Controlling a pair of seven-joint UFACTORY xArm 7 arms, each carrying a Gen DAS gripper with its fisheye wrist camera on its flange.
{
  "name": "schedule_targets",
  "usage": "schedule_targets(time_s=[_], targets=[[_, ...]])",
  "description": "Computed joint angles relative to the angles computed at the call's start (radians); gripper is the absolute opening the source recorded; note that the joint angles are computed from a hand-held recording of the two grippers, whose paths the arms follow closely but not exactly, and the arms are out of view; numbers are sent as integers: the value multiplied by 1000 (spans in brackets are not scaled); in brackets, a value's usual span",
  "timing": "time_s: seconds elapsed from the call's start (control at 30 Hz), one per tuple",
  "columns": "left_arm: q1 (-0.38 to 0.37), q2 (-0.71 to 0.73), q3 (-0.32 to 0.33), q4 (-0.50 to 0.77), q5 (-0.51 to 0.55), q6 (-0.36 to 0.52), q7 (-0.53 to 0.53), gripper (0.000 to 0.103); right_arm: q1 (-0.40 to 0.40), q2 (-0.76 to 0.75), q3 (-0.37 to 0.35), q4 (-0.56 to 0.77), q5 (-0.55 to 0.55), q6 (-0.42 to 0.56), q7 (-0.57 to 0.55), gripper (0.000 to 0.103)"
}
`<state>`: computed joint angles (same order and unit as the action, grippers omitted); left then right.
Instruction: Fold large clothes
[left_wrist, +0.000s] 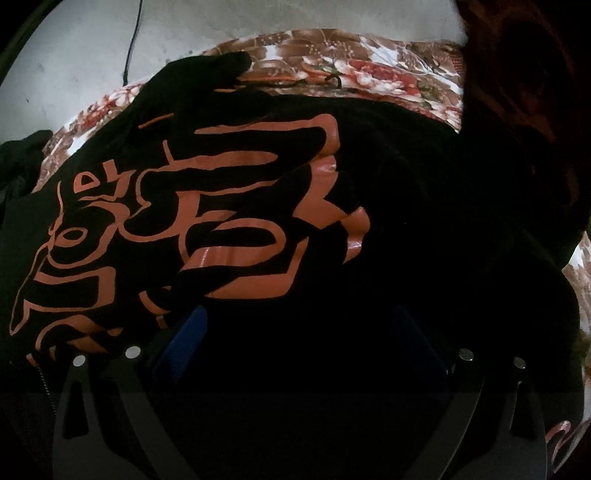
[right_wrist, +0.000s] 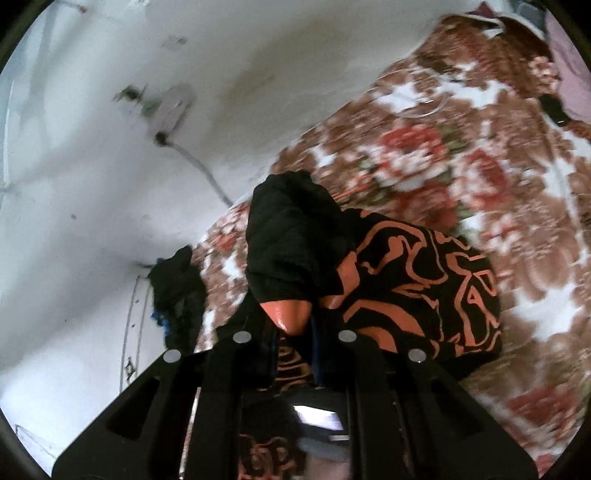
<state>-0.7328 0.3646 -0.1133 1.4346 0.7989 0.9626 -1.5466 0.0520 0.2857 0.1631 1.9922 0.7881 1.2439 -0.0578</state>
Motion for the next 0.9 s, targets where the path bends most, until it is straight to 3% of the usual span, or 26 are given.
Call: schedule_targets(time_s=[0.1, 0.27, 0.37, 0.5, 0.63, 0.7, 0.9], targets=[[-3, 8, 1, 11, -2, 14, 11, 99, 53, 0, 28, 2, 0, -17, 44, 14], [27, -49, -8, -53, -26, -72, 20, 98, 164, 4, 63, 25, -71, -54, 65, 14], [7, -171, -19, -164, 61, -19, -85, 98, 239, 1, 86, 21, -105, -87, 83, 14], [22, -414, -90, -402, 53, 61, -167, 98, 333, -1, 115, -15, -140, -135, 105, 14], [23, -703, -186, -625, -88, 139, -171, 98, 417, 38, 135, -29, -180, -181, 128, 14], [-17, -840, -219, -699, -168, 225, -157, 98, 466, 58, 143, -61, -215, -225, 146, 14], [-64, -1110, -307, -815, -397, 445, -113, 98, 576, 144, 156, -101, -318, -315, 195, 14]])
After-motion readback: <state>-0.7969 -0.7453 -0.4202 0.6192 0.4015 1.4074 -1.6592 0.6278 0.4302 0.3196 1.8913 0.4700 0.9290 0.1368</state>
